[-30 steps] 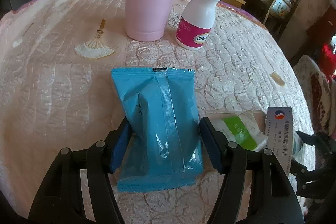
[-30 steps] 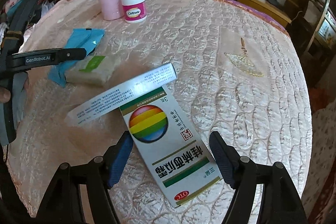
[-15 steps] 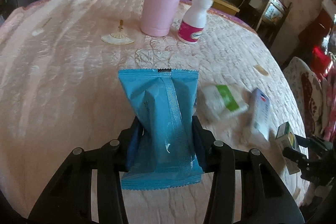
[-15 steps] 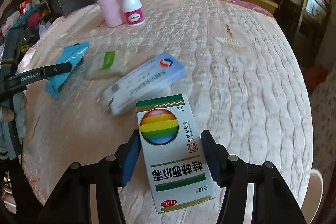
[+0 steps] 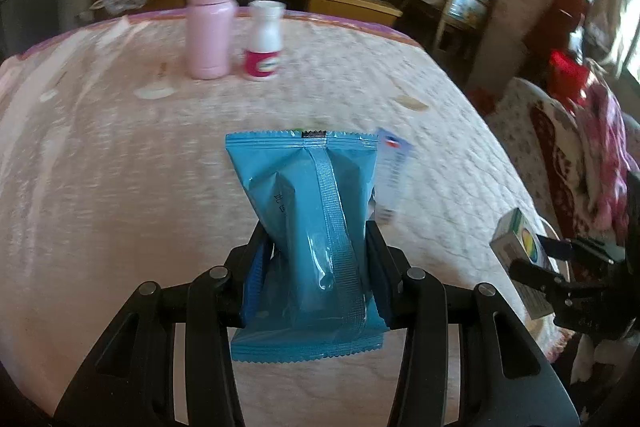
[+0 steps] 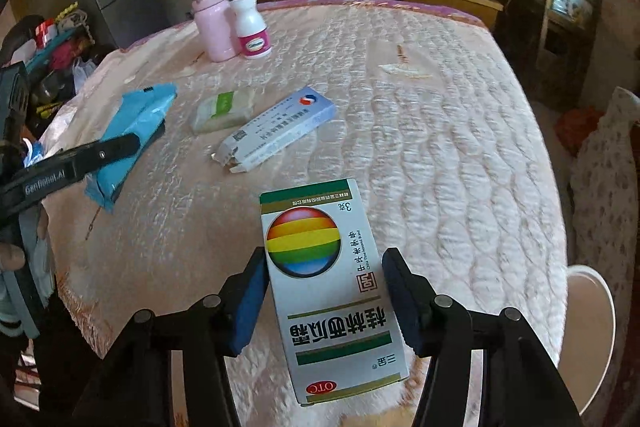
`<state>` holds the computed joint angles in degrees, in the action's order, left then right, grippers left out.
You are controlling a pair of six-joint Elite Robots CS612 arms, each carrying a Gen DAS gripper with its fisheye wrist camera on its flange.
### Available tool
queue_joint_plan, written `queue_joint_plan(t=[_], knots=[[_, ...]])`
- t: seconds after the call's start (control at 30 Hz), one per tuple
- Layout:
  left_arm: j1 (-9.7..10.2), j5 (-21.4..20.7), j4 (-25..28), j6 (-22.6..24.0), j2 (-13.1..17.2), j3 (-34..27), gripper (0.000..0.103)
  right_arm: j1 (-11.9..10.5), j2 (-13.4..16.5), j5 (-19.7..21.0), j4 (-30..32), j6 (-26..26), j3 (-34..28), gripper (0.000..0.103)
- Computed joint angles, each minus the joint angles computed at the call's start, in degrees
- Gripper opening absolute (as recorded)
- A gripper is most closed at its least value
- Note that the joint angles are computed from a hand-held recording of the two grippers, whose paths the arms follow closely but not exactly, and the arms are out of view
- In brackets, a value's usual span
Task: Collect trash
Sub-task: 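Carry the blue tissue pack and rainbow medicine box over the white bucket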
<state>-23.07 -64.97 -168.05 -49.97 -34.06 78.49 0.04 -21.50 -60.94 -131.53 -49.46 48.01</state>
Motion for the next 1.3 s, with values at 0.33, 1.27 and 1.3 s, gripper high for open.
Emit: queue_joint_plan(t=[0.33,1.27,1.3], knots=[[-1.82,-1.36,3.34,5.63,3.66,-8.36,0.043,-2.46,0.23,-0.30,-1.92,3.99,-1.22,0.056],[-3.97,-5.66,11.32,14.48,11.63,-25.58,0.043,-6.73,3.48,-2.32,-2.91,12.36,-6.99,0.056],[-4.07,-5.96,11.70,14.75,12.05,-26.45,0.043,-6.87,3.54,-2.38,-2.99,12.62,-7.08,0.056]])
